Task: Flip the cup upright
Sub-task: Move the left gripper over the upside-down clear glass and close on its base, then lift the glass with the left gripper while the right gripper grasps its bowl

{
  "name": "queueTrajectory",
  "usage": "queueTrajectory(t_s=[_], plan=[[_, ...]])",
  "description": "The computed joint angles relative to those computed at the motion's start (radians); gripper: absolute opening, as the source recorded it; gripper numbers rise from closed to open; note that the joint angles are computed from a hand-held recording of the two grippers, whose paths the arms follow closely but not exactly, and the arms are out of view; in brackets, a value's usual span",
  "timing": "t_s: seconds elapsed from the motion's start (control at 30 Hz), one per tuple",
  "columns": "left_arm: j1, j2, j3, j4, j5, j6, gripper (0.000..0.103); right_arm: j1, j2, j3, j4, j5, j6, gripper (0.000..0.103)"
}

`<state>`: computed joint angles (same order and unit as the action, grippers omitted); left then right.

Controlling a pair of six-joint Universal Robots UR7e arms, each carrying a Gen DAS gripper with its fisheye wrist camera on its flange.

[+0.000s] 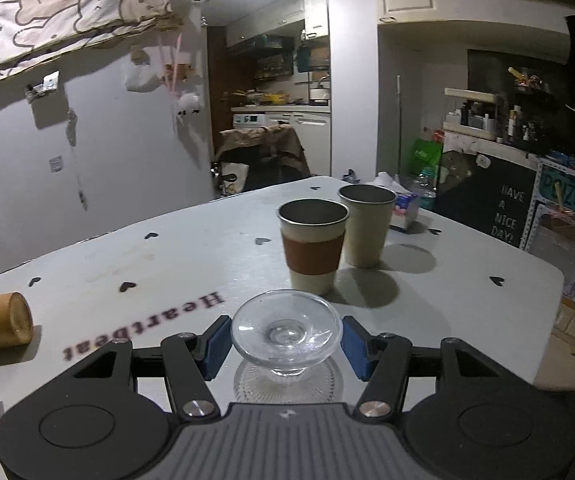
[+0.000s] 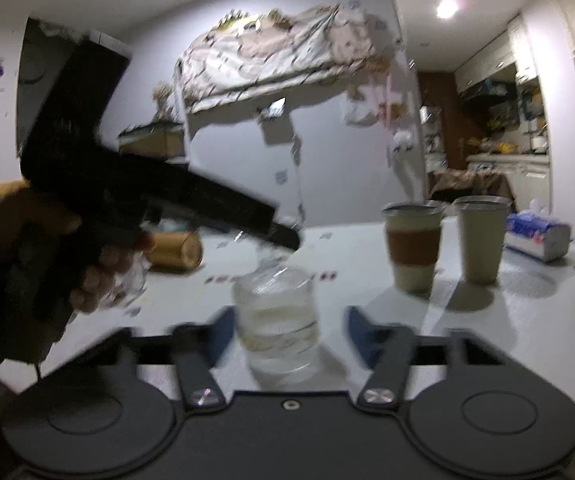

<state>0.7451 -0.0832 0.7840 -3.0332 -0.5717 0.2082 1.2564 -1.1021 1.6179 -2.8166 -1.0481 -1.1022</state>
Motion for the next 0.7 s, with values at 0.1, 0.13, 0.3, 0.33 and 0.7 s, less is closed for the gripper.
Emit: queueTrajectory(t_s=[0.1, 0.13, 0.3, 0.33, 0.7], plan=[[-0.002, 0.002, 0.0, -0.006, -0.005, -0.005, 0.06, 0.008, 0.004, -0.012, 0.083, -0.029, -0.034, 0.019], [-0.001, 0.005, -0.002, -0.016, -0.01, 0.002, 0.06, 0.011, 0.008, -0.022, 0.119, -0.034, -0.042, 0.015], [-0.012, -0.045, 0.132, -0.174, -0.056, 0.095, 0.06, 0.037, 0.056, -0.077, 0.223, -0.086, -0.014, 0.008], [-0.015, -0.055, 0.164, -0.213, -0.063, 0.116, 0.06, 0.042, 0.067, -0.087, 0.23, -0.093, -0.003, 0.005], [-0.077, -0.203, 0.556, -0.431, -0.037, 0.04, 0.06, 0.038, 0.072, -0.081, 0.249, -0.121, 0.01, 0.002]])
